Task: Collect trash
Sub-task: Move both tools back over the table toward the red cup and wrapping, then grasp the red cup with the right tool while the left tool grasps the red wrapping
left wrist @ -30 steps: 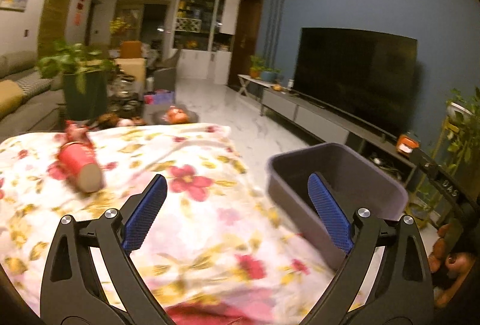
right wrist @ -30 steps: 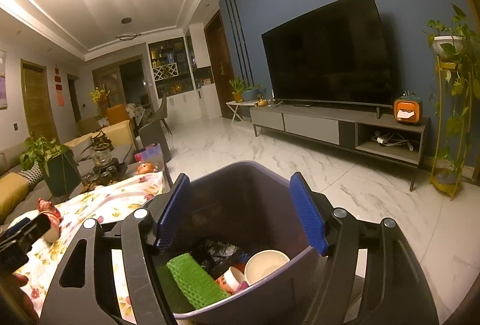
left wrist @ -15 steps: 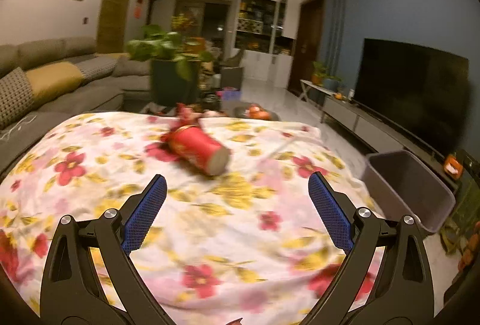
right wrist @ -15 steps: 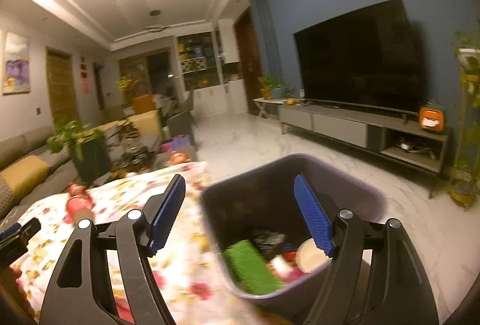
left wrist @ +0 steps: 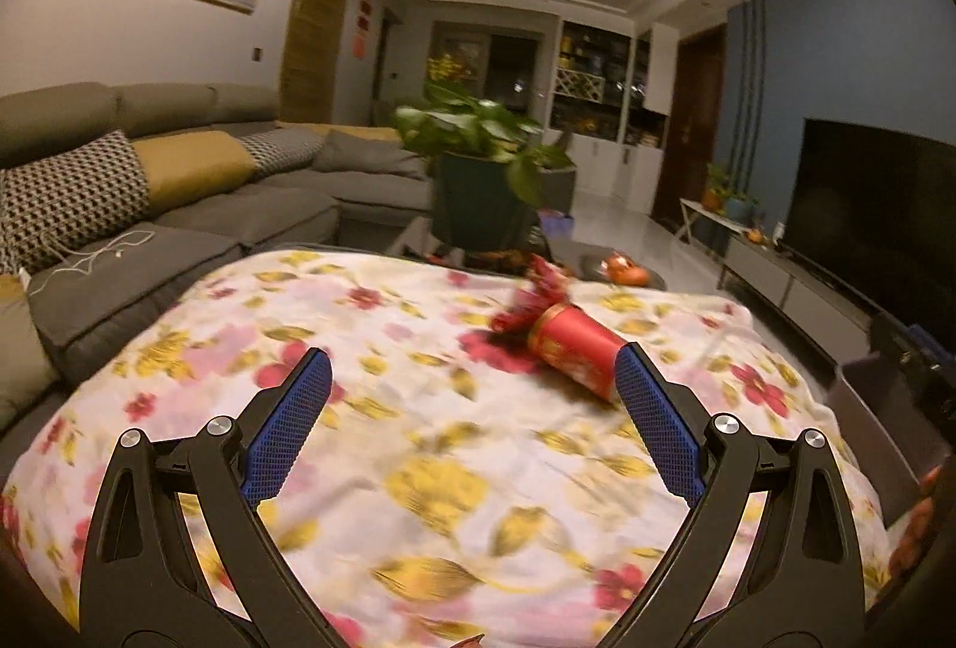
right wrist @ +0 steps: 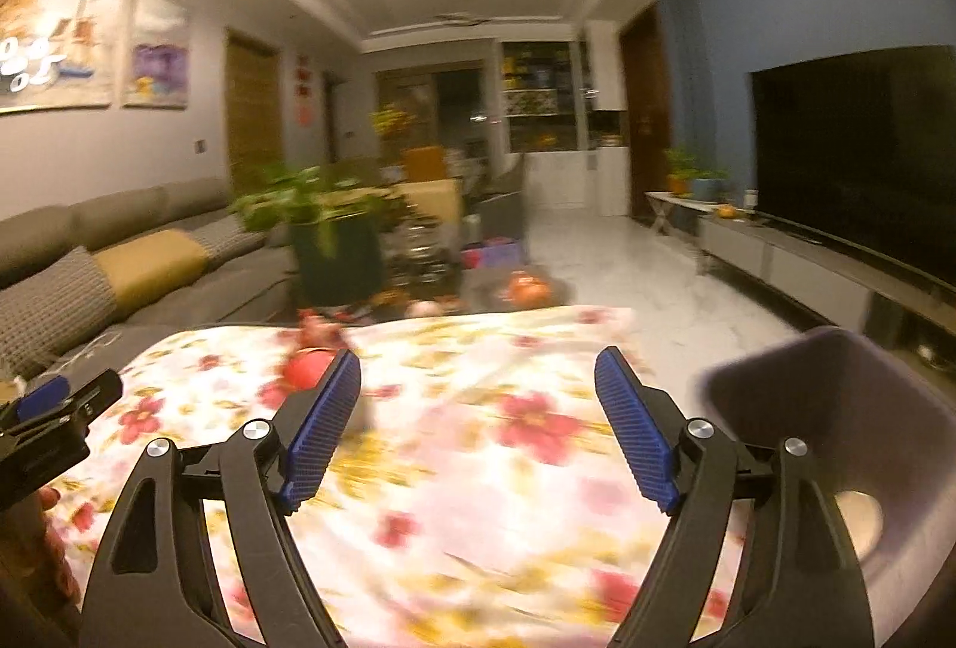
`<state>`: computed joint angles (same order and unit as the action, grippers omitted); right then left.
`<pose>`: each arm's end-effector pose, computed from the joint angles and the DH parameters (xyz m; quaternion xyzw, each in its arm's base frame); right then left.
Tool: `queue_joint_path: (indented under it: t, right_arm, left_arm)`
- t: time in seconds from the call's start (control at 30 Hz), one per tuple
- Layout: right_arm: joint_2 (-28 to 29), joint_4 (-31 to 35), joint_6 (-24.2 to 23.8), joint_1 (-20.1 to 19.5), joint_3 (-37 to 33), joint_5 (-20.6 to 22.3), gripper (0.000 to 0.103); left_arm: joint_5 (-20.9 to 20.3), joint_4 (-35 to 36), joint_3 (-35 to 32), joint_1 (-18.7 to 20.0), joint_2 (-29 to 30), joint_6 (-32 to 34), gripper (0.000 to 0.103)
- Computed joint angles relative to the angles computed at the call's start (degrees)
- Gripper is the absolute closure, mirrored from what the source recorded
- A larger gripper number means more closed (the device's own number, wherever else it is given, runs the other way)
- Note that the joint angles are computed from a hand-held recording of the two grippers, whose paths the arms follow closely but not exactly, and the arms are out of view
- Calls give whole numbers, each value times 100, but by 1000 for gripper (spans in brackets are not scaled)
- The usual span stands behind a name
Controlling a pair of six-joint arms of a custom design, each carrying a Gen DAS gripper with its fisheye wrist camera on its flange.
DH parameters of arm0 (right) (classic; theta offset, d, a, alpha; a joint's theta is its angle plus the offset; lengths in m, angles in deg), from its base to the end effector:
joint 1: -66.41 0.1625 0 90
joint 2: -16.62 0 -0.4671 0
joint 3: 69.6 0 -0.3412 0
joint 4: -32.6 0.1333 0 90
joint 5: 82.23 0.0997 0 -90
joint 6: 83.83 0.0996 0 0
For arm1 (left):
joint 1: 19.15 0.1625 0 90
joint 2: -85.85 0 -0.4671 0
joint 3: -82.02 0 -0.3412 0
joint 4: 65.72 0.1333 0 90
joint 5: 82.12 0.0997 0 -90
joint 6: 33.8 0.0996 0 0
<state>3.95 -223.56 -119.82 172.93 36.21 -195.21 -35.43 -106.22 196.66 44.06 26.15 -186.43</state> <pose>0.2480 -0.5041 -0.0072 0.2421 -0.7588 0.5476 0.2564 -0.0350 -0.5167 0.1719 0.1331 0.7570 -0.5679 0.2945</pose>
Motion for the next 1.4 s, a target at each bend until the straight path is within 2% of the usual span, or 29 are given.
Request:
queue_joint_path:
  t: [0.2,0.33,0.43,0.53,0.67,0.83,0.97,1.0,1.27,1.4]
  right_arm:
    - [439,1441,-223,168,-1199,53,16]
    - [718,2380,-390,163,-1984,-48,16]
    - [883,3116,-332,125,-2554,-203,16]
    - [1101,3548,-392,107,-3109,-373,16]
    - [1229,4027,-371,68,-3520,-450,16]
    - [1379,4470,-298,31,-3920,-579,17]
    - [1389,4846,-201,-1,-4020,-679,31]
    - [1403,4891,-175,-8,-4051,-677,31]
    - [1316,4766,-161,-15,-3836,-615,46]
    - [1209,4605,-131,-25,-3583,-552,50]
  left_arm:
    - [119,111,-169,278,-204,-8,9]
    - [201,133,-301,409,-263,129,9]
    - [294,188,-416,499,-266,189,9]
    - [334,259,-572,550,-202,279,9]
    - [443,374,-759,630,-111,325,9]
    - [559,527,-949,700,3,323,9]
    - [601,657,-1044,732,63,256,9]
    - [601,683,-1057,737,71,236,9]
    - [584,830,-1155,733,139,211,9]
    - [605,892,-1196,722,195,235,9]
